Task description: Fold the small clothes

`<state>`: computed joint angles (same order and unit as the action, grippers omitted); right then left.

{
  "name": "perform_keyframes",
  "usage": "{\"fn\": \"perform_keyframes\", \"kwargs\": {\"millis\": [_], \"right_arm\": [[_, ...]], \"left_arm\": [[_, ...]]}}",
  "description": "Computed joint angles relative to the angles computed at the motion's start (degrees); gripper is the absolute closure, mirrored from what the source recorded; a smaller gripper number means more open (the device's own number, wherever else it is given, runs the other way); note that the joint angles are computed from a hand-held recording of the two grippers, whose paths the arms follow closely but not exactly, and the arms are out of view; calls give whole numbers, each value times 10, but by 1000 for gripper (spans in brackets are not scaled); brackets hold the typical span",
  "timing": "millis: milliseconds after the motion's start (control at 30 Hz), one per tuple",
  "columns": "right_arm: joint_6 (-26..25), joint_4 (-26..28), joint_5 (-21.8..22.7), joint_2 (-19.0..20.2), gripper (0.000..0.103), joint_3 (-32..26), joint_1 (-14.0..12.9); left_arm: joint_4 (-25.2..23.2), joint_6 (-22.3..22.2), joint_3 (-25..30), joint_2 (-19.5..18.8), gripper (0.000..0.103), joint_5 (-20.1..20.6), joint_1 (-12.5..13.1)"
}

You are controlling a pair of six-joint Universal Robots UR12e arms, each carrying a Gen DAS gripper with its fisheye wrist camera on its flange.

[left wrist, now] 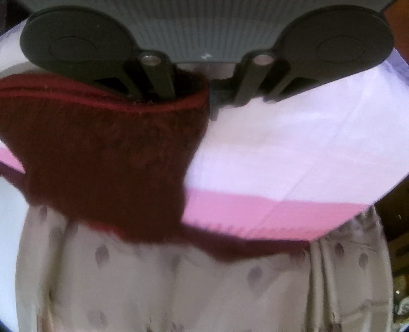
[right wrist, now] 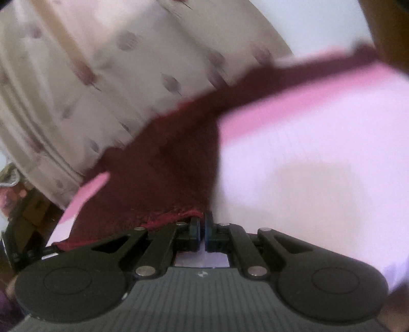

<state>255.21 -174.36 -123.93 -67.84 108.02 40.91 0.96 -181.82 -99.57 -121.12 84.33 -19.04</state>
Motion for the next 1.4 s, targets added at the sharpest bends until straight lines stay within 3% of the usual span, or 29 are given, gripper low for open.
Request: {"fn": "perform_keyframes", "kwargs": {"millis": [167,233,300,400,433,500,533,567,667,700,733,767,867,1000,1067,1133,1167,1233,1400], "right_arm": [[-31,-19,-44,-13,97,-8,20],[-40,-11,-55,-19,97,-9,27],[-15,14,-47,-22,97,-2,30],[33,12,3,-16,97,19,25],[45,21,19,-14,97,23,26],[69,-12,58,-16,97,42,24],[82,-5,54,-19,88,46,26],[89,1,39,-26,86,51,30],[72,-13,-16,-46,81,66,34],[63,-2,-43,-53,71,66,34],[47,-2,-65,-57,63,66,31],[26,-14,-75,-59,62,66,23],[-82,-54,-66,-56,62,57,-17],[-277,-93,-10,-31,60,11,-89],[-332,-109,60,-15,50,-18,-130],[-386,-97,96,15,33,-66,-162],[-409,-89,113,22,30,-80,-174],[-456,-36,162,55,28,-137,-201],[-587,102,186,140,28,-272,-226]], "left_arm": [[80,13,-27,26,98,21,-6],[85,33,-34,26,98,32,-10],[82,39,-43,19,98,25,-8],[81,45,-60,15,95,10,0],[106,34,-70,14,88,-6,5],[140,12,-87,18,64,-9,11],[153,2,-95,22,41,5,11],[184,-7,-104,24,24,16,14],[232,-18,-117,33,16,22,22],[242,-25,-115,34,16,27,22],[253,-23,-105,30,16,52,17],[250,-5,-87,26,16,80,8],[234,12,-34,13,16,60,-1],[208,-4,51,-27,15,36,-21],[186,-18,100,-58,15,38,-31],[187,-43,142,-93,15,35,-38],[175,-49,158,-106,15,42,-42],[143,-58,189,-128,15,40,-45],[164,-50,202,-155,15,33,-44]]}}
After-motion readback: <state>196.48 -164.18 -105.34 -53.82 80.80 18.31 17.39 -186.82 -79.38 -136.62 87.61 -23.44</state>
